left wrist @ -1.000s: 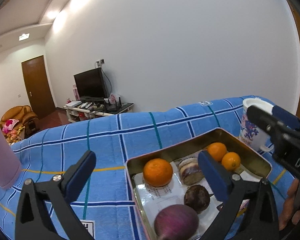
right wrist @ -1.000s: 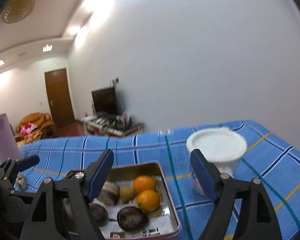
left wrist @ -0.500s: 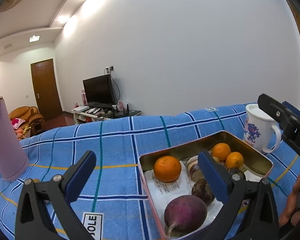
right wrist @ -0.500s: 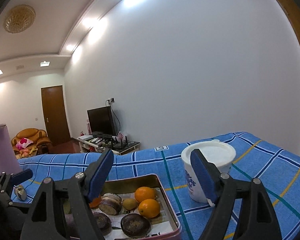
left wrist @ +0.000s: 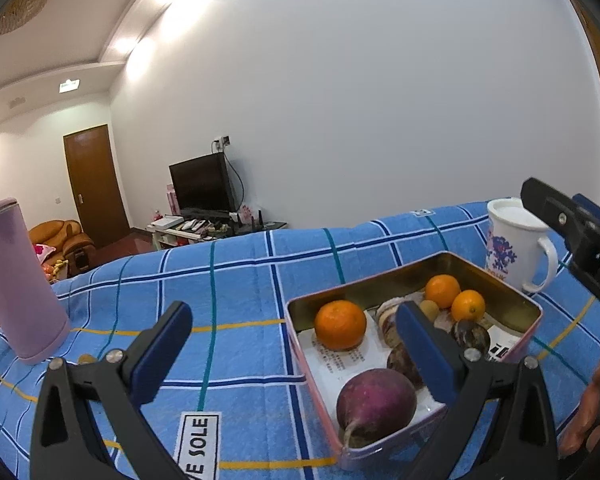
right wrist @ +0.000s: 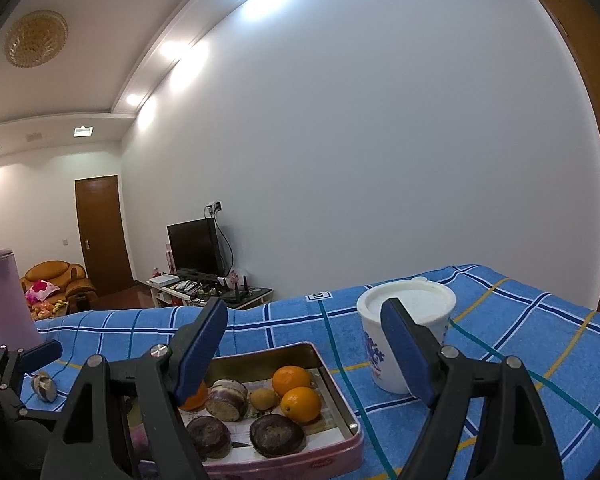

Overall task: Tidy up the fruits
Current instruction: 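Withdraw both tools from the tin toward the items beside the lilac kettle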

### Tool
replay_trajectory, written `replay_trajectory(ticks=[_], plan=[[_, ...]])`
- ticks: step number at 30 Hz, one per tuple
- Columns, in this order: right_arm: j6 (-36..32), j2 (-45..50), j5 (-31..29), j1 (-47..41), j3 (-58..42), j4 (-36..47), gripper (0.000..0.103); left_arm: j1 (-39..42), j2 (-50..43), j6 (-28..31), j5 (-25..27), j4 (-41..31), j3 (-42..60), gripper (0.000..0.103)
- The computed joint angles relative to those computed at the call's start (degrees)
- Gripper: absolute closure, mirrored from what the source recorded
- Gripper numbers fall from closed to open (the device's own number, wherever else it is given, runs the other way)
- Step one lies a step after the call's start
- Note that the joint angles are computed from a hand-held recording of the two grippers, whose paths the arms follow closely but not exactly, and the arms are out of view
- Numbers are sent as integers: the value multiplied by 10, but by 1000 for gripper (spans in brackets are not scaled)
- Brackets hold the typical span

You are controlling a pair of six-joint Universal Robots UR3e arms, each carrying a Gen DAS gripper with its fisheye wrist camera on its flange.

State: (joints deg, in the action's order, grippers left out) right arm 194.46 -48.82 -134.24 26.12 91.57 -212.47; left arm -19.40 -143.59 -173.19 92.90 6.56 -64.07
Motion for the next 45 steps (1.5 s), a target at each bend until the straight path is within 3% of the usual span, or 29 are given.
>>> replay_trajectory(ticks=[7, 11, 20, 33, 45], plan=[[2, 2, -11, 14, -3, 6, 23, 10, 31, 9, -3, 25, -60, 0], [37, -7, -8, 17, 4, 38, 23, 18, 47, 8, 2, 33, -89, 0], [39, 13, -22, 45, -44, 101, 23, 46, 76, 18, -10, 37, -141, 0], [44, 89, -2, 81, -204, 212, 23, 109, 103, 27, -36, 64, -188, 0], [54, 214, 9, 107, -467, 365, 23, 168, 107, 29, -58, 65, -200, 0]])
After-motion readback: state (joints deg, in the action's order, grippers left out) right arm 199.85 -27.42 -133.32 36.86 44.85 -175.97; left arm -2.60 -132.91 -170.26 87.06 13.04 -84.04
